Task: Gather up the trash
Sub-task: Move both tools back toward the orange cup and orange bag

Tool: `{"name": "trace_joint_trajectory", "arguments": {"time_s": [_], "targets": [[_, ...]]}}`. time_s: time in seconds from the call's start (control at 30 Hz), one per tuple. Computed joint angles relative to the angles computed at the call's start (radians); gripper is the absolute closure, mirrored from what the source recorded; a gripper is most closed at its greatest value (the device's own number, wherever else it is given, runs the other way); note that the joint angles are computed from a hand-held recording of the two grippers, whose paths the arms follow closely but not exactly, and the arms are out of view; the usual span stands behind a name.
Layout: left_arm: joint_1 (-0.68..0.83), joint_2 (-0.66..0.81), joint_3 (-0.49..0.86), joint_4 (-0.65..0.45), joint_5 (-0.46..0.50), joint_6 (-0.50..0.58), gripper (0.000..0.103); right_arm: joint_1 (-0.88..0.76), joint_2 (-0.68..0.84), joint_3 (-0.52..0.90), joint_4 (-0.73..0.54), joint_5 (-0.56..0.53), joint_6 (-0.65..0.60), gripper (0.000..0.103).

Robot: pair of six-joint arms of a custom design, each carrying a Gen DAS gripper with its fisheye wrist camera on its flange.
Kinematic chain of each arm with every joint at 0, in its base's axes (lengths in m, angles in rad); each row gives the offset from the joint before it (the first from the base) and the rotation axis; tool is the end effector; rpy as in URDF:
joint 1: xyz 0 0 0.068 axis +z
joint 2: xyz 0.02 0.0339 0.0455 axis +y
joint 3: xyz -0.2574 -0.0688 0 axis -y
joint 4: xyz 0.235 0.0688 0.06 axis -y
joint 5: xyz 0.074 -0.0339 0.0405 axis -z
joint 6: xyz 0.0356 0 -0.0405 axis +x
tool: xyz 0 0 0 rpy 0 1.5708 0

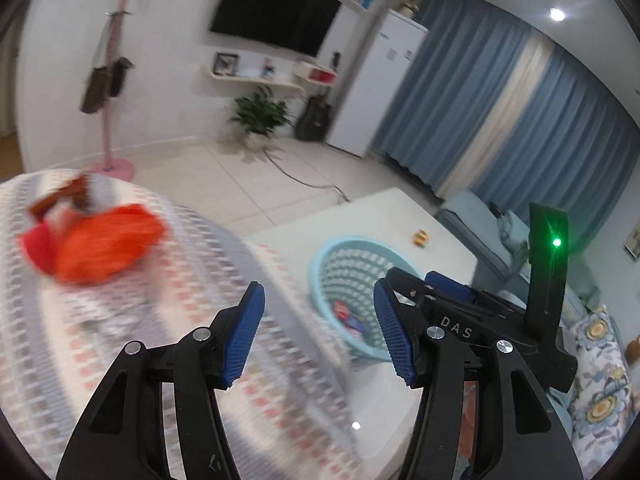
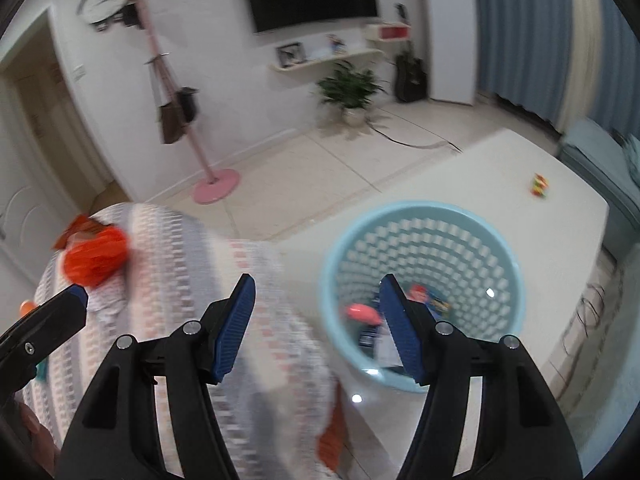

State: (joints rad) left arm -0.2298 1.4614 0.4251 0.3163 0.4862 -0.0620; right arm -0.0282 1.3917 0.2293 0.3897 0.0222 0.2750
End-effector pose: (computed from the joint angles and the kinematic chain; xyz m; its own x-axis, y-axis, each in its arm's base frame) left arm 0.2324 -0.0714 0.1282 -0.6745 0.1015 -0.7313 0.5026 0.7887 -0.3541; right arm 0.2009 -0.0065 0.0984 -0.6596 0.2902 -0.6933 0.2319 0.9560 0.1795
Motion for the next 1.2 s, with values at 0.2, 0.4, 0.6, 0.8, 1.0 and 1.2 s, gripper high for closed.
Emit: {"name": "trace_joint_trajectory", "arguments": {"time_s": [0.2, 0.4, 0.6, 0.8, 1.0, 1.2], "targets": [[0.299, -0.185, -0.072, -0.125, 0.042, 0.134, 0.036, 0.36, 0.012, 0.055, 0.022, 0.193, 0.101, 0.042], [0.704, -0.23, -0.058, -0.199, 0.13, 0.254, 0.022, 0.572, 0.136, 0.186, 0.044, 0.298, 0.138, 0.03], [0.955, -0.068, 0.07, -0.2, 0.134, 0.3, 0.016, 0.67, 0.306, 0.349, 0.08, 0.363, 0.137, 0.022], [1.039, 0.176, 0.22, -0.185, 0.126, 0.275, 0.016, 0.693, 0.481, 0.467, 0.16, 0.437, 0.14, 0.014], [0.985, 0.348, 0.332, -0.195, 0.05, 0.246, 0.016, 0.655, 0.59, 0.594, 0.096, 0.374, 0.159, 0.014], [0.949, 0.374, 0.315, -0.158, 0.02, 0.235, 0.019, 0.661, 0.664, 0.646, 0.11, 0.384, 0.152, 0.014]]}}
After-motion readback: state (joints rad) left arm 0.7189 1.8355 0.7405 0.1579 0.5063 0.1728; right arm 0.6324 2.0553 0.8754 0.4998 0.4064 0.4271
